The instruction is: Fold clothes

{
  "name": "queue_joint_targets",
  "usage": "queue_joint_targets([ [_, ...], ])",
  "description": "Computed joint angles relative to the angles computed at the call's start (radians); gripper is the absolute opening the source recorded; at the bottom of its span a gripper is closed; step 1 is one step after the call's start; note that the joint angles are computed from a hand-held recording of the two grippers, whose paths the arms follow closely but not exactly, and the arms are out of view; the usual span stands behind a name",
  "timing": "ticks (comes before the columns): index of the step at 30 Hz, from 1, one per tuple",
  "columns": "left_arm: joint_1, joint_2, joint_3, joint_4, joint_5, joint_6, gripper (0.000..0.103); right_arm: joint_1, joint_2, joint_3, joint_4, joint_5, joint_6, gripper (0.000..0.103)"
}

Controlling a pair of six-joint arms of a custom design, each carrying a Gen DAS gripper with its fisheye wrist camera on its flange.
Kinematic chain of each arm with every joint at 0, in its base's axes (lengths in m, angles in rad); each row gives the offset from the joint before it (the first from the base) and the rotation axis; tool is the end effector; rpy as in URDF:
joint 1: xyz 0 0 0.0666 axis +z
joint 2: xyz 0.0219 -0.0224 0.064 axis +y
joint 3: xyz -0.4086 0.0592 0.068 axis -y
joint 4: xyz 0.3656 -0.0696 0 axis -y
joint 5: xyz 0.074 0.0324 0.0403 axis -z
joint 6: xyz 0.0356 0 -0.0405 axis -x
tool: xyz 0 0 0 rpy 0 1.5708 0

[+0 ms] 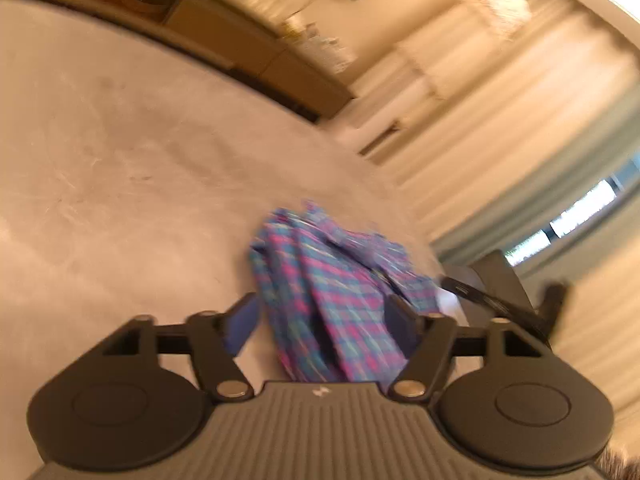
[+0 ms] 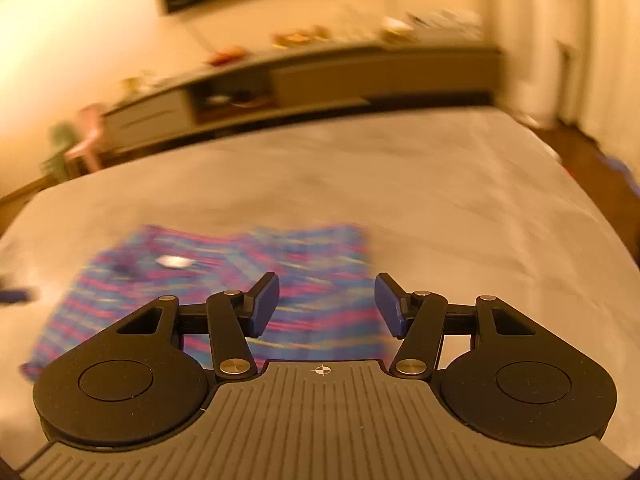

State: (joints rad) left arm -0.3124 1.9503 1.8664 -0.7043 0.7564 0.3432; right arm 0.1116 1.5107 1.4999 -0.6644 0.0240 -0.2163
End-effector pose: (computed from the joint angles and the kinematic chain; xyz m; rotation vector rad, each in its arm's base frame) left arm 0.6309 -0.2299 0.3833 0.3518 2.3746 -1.2058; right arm 0.5132 0.0562 0.4699 0.1307 2.2462 0.1498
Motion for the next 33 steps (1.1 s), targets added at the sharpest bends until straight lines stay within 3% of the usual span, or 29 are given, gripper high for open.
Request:
queue_joint_targets([
  [1,-0.002,0.037,0.045,-0.011,0.014,0.023,0.049,0.024,0.007,0.009,0.008,-0.019,0.028,0.053],
  [3,-0.006,0.113,0.143,-0.037,0.041,0.069,0.049,0.079,0.035,0.037,-0.002,-0.041,0.119,0.054],
  [7,-0.015,0.211,0.262,-0.021,0.137,0.162,0.049,0.133,0.12,0.105,-0.077,0.032,0.255,0.051],
  [11,-0.026,0.257,0.315,-0.016,0.184,0.154,0.046,0.115,0.186,0.199,-0.238,0.011,0.216,0.051],
  [15,-0.033,0.303,0.371,-0.026,0.196,0.151,0.048,0.109,0.195,0.221,-0.267,-0.001,0.21,0.052],
  [17,-0.032,0.315,0.371,-0.011,0.174,0.194,0.043,0.107,0.196,0.224,-0.269,-0.002,0.211,0.052],
  [18,-0.031,0.32,0.369,0.0,0.173,0.225,0.034,0.107,0.194,0.222,-0.274,-0.004,0.211,0.052],
  [20,-0.028,0.32,0.337,0.078,0.209,0.314,0.029,0.107,0.191,0.22,-0.285,-0.007,0.212,0.052],
  [22,-0.025,0.317,0.313,0.153,0.227,0.386,0.04,0.098,0.188,0.22,-0.299,-0.013,0.219,0.052],
  [24,-0.025,0.336,0.346,0.159,0.227,0.432,0.055,0.099,0.192,0.227,-0.302,-0.022,0.21,0.052],
  [30,-0.053,0.428,0.55,-0.043,0.266,0.386,0.059,0.103,0.203,0.241,-0.301,-0.022,0.206,0.052],
  [33,-0.057,0.411,0.521,-0.033,0.273,0.376,0.061,0.104,0.202,0.242,-0.303,-0.023,0.209,0.052],
])
